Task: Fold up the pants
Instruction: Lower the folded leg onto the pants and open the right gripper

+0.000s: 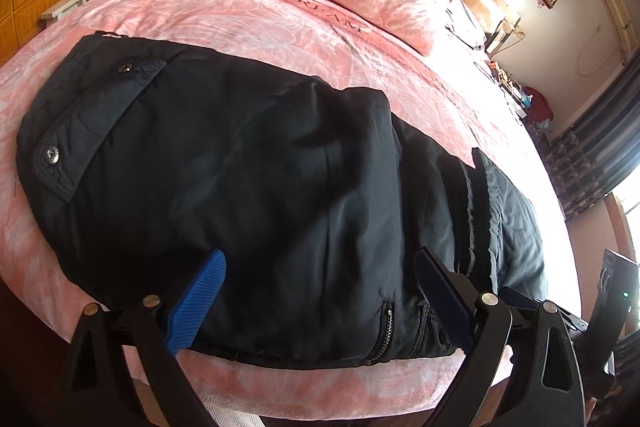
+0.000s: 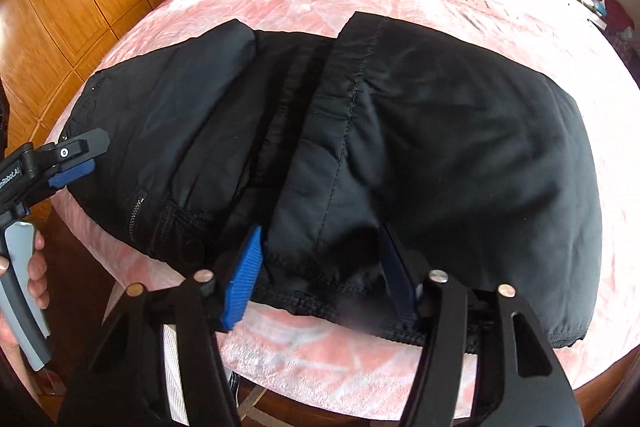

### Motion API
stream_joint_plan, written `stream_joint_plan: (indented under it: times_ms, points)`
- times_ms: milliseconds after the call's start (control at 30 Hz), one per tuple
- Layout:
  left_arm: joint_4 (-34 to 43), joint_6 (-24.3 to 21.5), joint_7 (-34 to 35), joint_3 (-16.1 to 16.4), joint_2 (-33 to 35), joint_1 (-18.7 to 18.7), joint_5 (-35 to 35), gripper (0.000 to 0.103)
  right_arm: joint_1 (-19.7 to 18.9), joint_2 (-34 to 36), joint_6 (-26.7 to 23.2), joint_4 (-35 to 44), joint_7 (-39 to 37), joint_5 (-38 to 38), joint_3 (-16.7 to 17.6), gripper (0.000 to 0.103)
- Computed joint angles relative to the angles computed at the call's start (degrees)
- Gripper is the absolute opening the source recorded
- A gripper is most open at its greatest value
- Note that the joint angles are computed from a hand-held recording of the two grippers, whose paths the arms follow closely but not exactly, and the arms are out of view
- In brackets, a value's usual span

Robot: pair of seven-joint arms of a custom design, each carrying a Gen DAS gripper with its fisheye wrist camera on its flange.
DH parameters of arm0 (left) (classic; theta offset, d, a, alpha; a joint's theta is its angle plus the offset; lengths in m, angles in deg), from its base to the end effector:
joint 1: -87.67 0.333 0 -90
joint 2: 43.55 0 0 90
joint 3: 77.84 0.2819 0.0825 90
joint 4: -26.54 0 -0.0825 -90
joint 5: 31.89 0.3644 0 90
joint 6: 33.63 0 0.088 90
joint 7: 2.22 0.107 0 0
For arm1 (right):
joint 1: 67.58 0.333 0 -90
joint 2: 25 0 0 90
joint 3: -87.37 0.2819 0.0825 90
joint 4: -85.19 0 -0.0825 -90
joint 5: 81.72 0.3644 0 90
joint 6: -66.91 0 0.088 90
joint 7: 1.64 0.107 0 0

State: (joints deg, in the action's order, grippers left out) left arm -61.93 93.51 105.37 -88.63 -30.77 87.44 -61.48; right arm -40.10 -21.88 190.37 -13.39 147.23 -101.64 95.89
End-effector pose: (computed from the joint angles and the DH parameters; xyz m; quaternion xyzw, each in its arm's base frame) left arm 0.6296 -0.1267 0.5487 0.5734 -0.7488 0.3324 0.0059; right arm 0.4891 0.3358 0.5528 -0.5897 0.7702 -0.1478 0.1929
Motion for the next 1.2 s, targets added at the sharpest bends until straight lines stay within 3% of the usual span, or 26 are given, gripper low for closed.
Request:
stream_joint_plan:
  times_ms: [167, 333, 433, 667, 800, 833, 900, 1100, 1200]
  points:
    - [-0.24, -0.34, 0.08, 0.00, -0.24, 0.30, -0.82, 0.096, -1.08, -1.50, 4.23, -2.74, -1.06, 4.64, -0.33, 0.006]
    - [-0.43, -0.23, 0.18, 0.13, -0.46, 0.40, -1.16, 0.096, -2.26, -5.21, 11.55, -6.09, -1.21, 8.47, -0.10, 0.004]
    - [-0.74, -0.23, 0.02, 0.14, -0.73, 0.50, -1.66, 0.096, -1.99, -3.75, 10.00, -2.12, -2.57, 5.72, 0.77, 0.004]
    - [-1.99, -0.14, -0.15, 0.28, -1.68, 0.13, -1.50, 0.096, -0.42, 4.20, 8.04, 4.27, -9.15, 10.92, 0.47, 0.004]
    - [-2.14, -0.33, -0.55, 0.49, -1.86, -0.02, -0.85, 0.096, 0.50, 4.83, 7.84, 4.20, -5.95, 9.63, -0.54, 0.010]
    - [-2.10, -0.42, -0.65, 0.54, -1.87, -0.09, -0.46, 0.096, 0.49, 5.09, 7.82, 4.59, -6.67, 9.99, -0.55, 0.014]
    - [-2.04, -0.67, -0.64, 0.59, -1.90, -0.09, -0.14, 0.096, 0.61, 4.69, 8.26, 4.49, -7.71, 10.43, -0.52, 0.033]
    - [-2.97, -0.81, -0.37, 0.79, -2.77, -0.09, 0.27, 0.096, -0.29, -3.90, 11.73, -3.18, -3.12, 8.32, -0.66, 0.033]
    - [-3.17, -0.98, -0.37, 0.79, -2.94, -0.24, 0.34, 0.096, -1.56, -7.51, 4.43, -3.99, 3.24, 0.90, 0.57, 0.033]
